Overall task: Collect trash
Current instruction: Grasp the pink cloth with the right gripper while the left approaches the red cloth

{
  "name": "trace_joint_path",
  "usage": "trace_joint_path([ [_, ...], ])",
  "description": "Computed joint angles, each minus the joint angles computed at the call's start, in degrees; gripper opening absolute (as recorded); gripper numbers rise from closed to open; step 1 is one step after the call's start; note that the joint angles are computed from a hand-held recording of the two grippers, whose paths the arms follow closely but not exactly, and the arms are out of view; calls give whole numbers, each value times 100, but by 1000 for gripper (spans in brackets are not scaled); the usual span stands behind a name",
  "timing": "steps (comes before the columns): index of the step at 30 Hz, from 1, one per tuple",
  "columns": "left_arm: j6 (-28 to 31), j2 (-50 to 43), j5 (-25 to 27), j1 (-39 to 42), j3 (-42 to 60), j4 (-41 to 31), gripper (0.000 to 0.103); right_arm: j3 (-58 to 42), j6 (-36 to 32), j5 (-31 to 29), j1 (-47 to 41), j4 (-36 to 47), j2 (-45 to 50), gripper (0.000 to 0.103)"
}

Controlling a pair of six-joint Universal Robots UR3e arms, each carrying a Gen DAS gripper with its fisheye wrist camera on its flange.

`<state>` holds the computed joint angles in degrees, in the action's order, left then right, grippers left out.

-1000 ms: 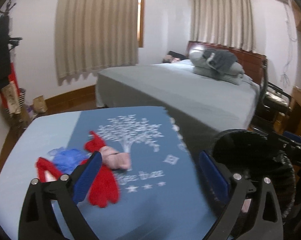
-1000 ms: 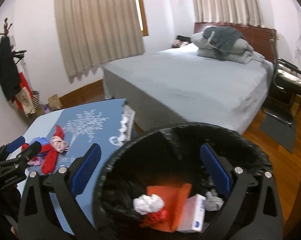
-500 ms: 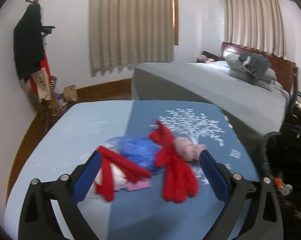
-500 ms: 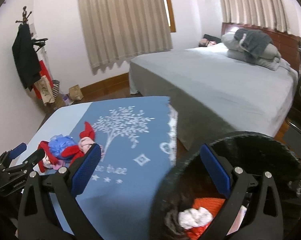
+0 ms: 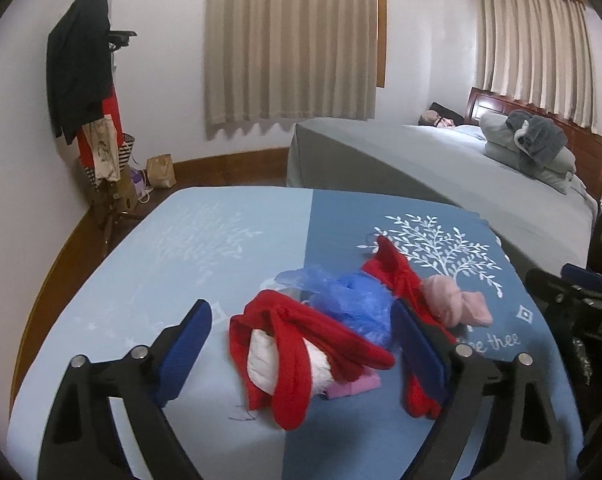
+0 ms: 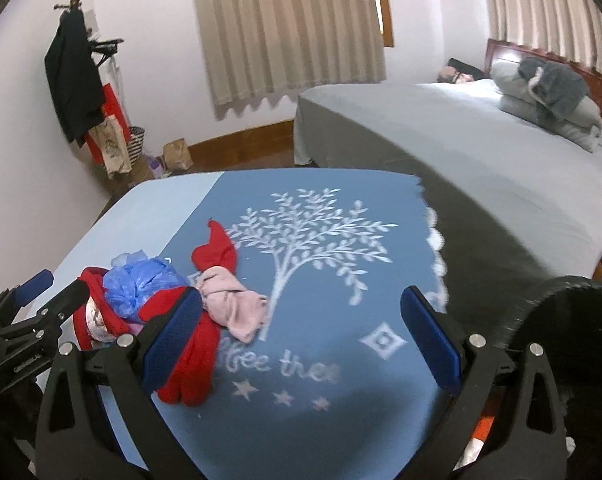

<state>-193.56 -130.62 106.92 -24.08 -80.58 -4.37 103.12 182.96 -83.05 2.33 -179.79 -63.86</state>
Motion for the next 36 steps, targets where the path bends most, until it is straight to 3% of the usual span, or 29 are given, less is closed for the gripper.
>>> trace_joint_path([
  [15, -56, -179, -292, 242, 22, 62, 82, -1525, -159, -46, 443, 715, 1232, 94],
  [22, -69, -163, -307, 199, 103, 44, 82, -1744, -281, 400, 343, 1065, 1350, 70],
  [27, 10, -211, -314, 90, 317, -11, 82, -1723, -457, 891, 291, 1184, 1312, 34],
  [36, -31, -290, -396, 35, 574, -192, 80, -1175, -390, 1159, 73, 923, 885, 26],
])
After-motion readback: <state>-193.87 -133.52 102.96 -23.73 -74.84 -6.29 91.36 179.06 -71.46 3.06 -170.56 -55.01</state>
